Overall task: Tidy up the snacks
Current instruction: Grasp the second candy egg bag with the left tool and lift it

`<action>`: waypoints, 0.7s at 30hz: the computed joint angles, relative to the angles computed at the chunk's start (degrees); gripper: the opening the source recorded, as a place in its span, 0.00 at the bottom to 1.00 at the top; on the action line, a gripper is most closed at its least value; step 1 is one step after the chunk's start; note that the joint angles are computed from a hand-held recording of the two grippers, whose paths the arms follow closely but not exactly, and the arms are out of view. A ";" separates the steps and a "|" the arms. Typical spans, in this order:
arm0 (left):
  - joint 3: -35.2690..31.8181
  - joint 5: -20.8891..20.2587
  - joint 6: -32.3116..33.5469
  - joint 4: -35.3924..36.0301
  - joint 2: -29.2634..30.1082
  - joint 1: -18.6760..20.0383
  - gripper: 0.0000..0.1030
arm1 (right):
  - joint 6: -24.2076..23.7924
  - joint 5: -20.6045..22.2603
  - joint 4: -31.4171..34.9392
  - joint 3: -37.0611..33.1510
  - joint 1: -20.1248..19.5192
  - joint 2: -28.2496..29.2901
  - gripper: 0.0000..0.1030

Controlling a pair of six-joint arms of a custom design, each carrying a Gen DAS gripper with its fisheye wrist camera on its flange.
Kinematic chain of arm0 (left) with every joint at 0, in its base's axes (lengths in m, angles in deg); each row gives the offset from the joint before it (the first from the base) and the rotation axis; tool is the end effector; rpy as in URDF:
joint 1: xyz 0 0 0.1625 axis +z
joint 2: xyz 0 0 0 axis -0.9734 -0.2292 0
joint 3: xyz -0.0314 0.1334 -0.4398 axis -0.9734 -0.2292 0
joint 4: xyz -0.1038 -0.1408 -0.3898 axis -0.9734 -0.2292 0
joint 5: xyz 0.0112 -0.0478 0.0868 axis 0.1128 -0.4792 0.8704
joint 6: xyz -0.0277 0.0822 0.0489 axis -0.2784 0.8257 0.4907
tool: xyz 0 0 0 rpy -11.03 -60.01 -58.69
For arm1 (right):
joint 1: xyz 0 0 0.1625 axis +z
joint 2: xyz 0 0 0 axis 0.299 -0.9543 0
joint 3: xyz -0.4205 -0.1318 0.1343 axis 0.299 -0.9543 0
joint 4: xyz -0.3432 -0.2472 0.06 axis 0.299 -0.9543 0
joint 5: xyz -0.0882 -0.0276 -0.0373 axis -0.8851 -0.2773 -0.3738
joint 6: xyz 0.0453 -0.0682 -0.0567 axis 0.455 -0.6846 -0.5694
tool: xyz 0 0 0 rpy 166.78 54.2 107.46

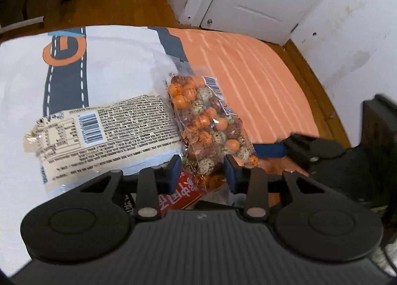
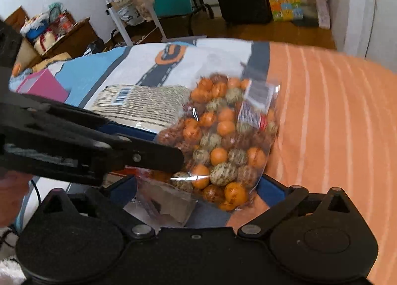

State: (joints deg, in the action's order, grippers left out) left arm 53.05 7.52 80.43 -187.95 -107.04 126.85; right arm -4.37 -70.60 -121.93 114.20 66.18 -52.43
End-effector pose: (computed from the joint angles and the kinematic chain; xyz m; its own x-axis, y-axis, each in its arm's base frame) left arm -0.3506 -0.6600 0.0068 -0.7601 0.6145 -0.2112 0.6330 0.7737 -0.0272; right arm 0.0405 -0.5497 0.2558 -0.8862 -0.0143 0.4630 -0.2642 0.8367 -0.4797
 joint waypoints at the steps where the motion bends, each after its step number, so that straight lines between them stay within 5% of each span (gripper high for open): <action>1: -0.12 -0.27 -0.31 0.06 0.13 0.16 0.36 | -0.27 1.30 -1.90 0.51 -0.70 0.31 1.00; 6: 0.48 -1.91 -2.69 -1.45 0.30 0.95 0.37 | -0.56 6.83 -9.49 2.88 -3.14 0.76 1.00; 9: 1.36 -0.53 -1.75 -2.52 0.22 0.21 0.38 | -2.26 5.80 -12.47 3.41 -2.69 1.66 0.95; 21: 1.76 0.52 -3.30 -1.62 -0.19 -1.23 0.39 | 1.12 2.42 -4.06 1.36 -0.88 -0.55 0.93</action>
State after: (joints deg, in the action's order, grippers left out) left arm 54.81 8.04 77.13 -189.57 -107.23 125.63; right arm -3.24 -68.18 -126.00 115.56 65.30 -52.98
